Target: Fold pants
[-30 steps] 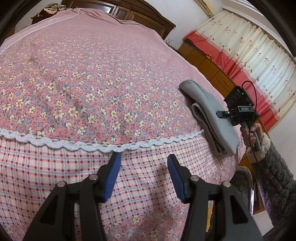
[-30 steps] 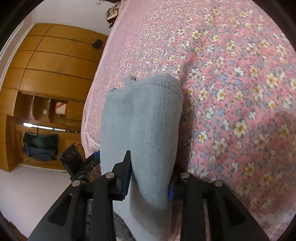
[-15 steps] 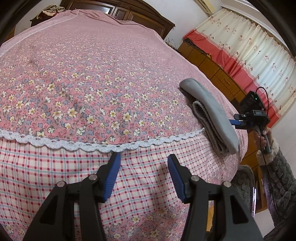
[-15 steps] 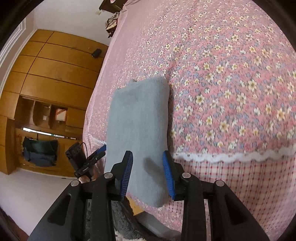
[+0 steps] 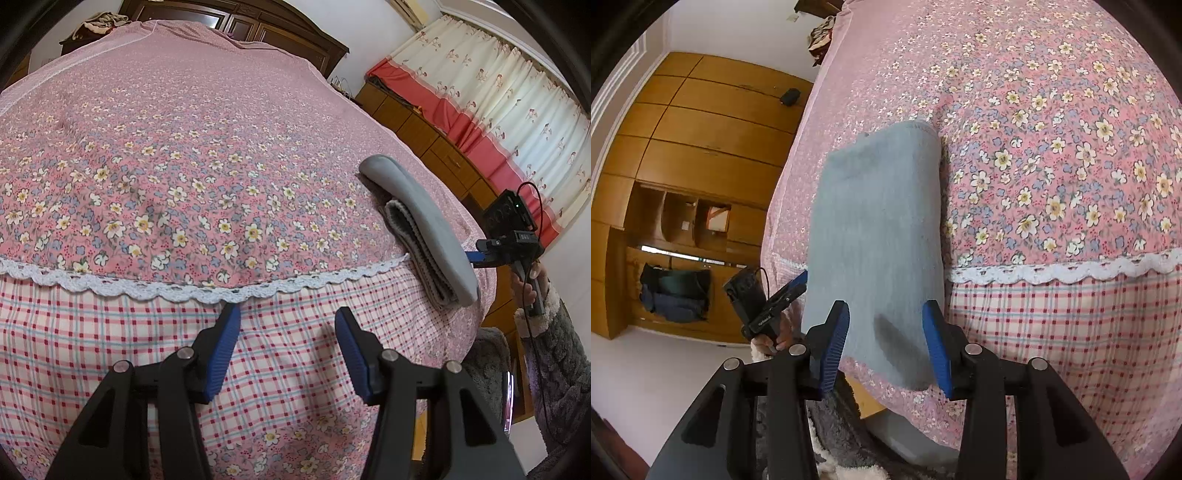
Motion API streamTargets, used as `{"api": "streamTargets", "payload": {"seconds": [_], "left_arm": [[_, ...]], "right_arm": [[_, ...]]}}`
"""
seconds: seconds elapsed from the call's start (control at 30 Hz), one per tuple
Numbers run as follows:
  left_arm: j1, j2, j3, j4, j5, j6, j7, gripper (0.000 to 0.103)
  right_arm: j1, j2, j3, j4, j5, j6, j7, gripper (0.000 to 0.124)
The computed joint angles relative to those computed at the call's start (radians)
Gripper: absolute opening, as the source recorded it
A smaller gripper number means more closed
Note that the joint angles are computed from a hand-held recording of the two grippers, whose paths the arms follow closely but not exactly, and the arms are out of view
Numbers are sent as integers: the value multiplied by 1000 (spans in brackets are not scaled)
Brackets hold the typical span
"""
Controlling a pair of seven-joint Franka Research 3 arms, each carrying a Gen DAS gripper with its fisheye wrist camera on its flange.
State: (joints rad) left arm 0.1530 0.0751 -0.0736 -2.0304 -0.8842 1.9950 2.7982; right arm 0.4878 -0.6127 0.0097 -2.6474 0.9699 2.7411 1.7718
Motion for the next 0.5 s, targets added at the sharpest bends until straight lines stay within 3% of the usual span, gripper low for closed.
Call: {"api": "streamTargets", "payload": {"seconds": [0.5], "left_arm": [[-2,1,-2,-1,-2,4,1,56]], "right_arm": [[43,-9,10,-9,36,34,16,51]]}}
